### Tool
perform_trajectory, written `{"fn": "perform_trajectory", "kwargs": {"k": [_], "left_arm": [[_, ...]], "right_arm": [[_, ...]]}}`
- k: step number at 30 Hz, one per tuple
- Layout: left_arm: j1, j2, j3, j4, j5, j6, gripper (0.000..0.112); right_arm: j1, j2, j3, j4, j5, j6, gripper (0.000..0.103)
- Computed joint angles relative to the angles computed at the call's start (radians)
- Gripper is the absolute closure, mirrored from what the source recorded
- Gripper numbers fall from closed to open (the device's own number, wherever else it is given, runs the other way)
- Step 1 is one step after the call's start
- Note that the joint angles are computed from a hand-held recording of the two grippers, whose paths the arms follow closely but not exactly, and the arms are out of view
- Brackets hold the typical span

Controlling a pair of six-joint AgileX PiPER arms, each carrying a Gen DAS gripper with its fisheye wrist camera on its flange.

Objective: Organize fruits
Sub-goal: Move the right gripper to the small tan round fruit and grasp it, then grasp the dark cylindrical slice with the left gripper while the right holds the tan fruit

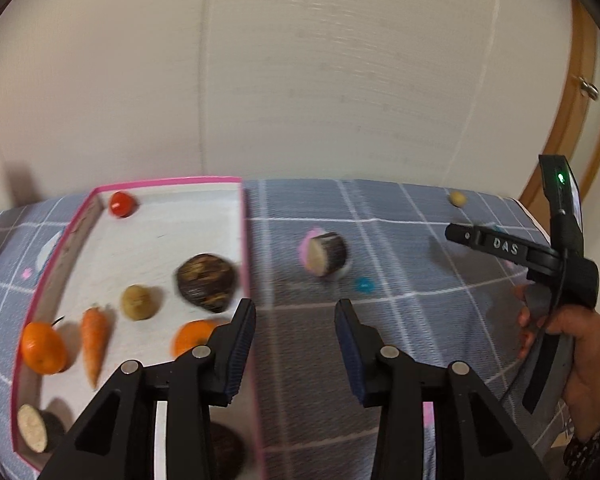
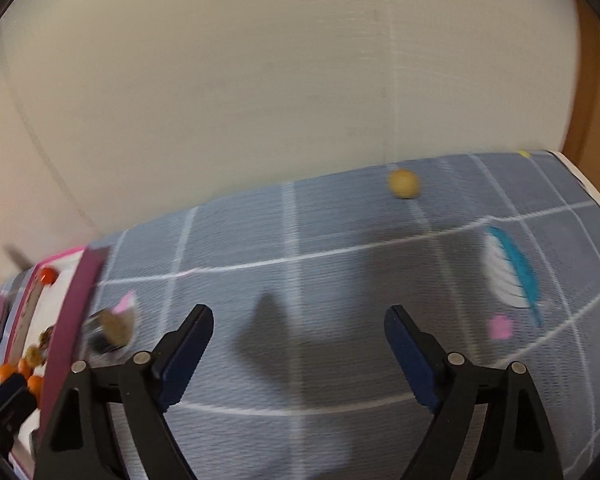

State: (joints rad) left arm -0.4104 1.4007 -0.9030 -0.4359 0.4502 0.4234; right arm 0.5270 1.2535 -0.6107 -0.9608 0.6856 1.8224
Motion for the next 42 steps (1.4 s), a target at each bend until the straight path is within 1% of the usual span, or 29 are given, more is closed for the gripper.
{"fn": "perform_trajectory", "kwargs": {"k": [4,6,7,8,9,11,12,13,15,17,18,20,21,22,24,26,27,30,33,35,36,38,39,40,42], "left_arm": [[-0.057,0.033,-0.017,0.022,-0.014,-0.029,0.071],[-0.076,0.059,-0.034,0.031,-0.017,-0.055,0.071],[-0.082,0.073,-0.043,0.036,-0.016,-0.066,0.071],[-0.091,0.083,-0.051,0.046,-0.015,-0.083,0.071],[-0.096,0.094,-0.060,0.051,-0.014,-0.091,0.071],[-0.105,0.107,-0.070,0.059,-0.016,-0.102,0.071],[-0.101,0.115,-0.073,0.052,-0.017,-0.092,0.071],[-0.098,0.118,-0.076,0.048,-0.014,-0.086,0.071],[-0.093,0.130,-0.086,0.035,-0.013,-0.081,0.071],[-0.082,0.143,-0.096,0.011,-0.004,-0.068,0.071],[-0.077,0.152,-0.103,0.004,0.002,-0.067,0.071],[-0.069,0.165,-0.113,-0.011,0.009,-0.059,0.071],[-0.067,0.170,-0.116,-0.011,0.006,-0.061,0.071],[-0.067,0.174,-0.118,-0.006,0.005,-0.069,0.071],[-0.064,0.175,-0.119,-0.006,0.005,-0.074,0.071],[-0.069,0.175,-0.120,0.000,0.005,-0.090,0.071],[-0.071,0.177,-0.122,0.006,0.003,-0.097,0.071],[-0.082,0.196,-0.136,0.024,-0.006,-0.119,0.071],[-0.093,0.216,-0.150,0.038,-0.016,-0.145,0.071],[-0.100,0.234,-0.165,0.053,-0.020,-0.178,0.071],[-0.103,0.246,-0.176,0.075,-0.022,-0.209,0.071],[-0.109,0.267,-0.197,0.115,-0.022,-0.272,0.070],[-0.107,0.279,-0.208,0.105,-0.019,-0.277,0.067],[-0.102,0.290,-0.217,0.077,-0.013,-0.267,0.063],[-0.096,0.308,-0.236,0.018,-0.002,-0.230,0.062]], "right_arm": [[-0.062,-0.063,0.061,-0.057,0.010,0.046,0.015],[-0.146,-0.076,0.077,-0.070,-0.045,0.015,0.015],[-0.206,-0.077,0.074,-0.038,-0.101,-0.035,0.017],[-0.261,-0.060,0.061,-0.023,-0.136,-0.088,0.018],[-0.316,-0.047,0.049,-0.010,-0.166,-0.152,0.022],[-0.387,0.005,0.010,-0.032,-0.198,-0.213,0.026],[-0.425,0.035,-0.017,-0.018,-0.214,-0.269,0.030],[-0.442,0.079,-0.050,-0.011,-0.226,-0.291,0.035],[-0.500,0.137,-0.096,0.031,-0.260,-0.377,0.041],[-0.525,0.189,-0.137,0.048,-0.262,-0.417,0.042],[-0.545,0.210,-0.154,0.071,-0.279,-0.449,0.044],[-0.582,0.244,-0.182,0.137,-0.314,-0.530,0.048],[-0.599,0.264,-0.200,0.190,-0.319,-0.586,0.053],[-0.617,0.276,-0.209,0.219,-0.333,-0.617,0.055],[-0.631,0.280,-0.213,0.220,-0.353,-0.626,0.062],[-0.634,0.281,-0.222,0.295,-0.352,-0.700,0.068],[-0.629,0.277,-0.218,0.306,-0.355,-0.712,0.077],[-0.599,0.251,-0.191,0.269,-0.341,-0.666,0.077],[-0.579,0.210,-0.144,0.245,-0.347,-0.613,0.077],[-0.538,0.157,-0.084,0.192,-0.339,-0.512,0.077],[-0.526,0.140,-0.066,0.180,-0.336,-0.488,0.077],[-0.472,0.089,-0.018,0.141,-0.303,-0.402,0.077],[-0.447,0.066,0.001,0.137,-0.292,-0.373,0.077],[-0.444,0.052,0.020,0.136,-0.297,-0.361,0.077],[-0.405,0.011,0.047,0.154,-0.272,-0.335,0.077]]}}
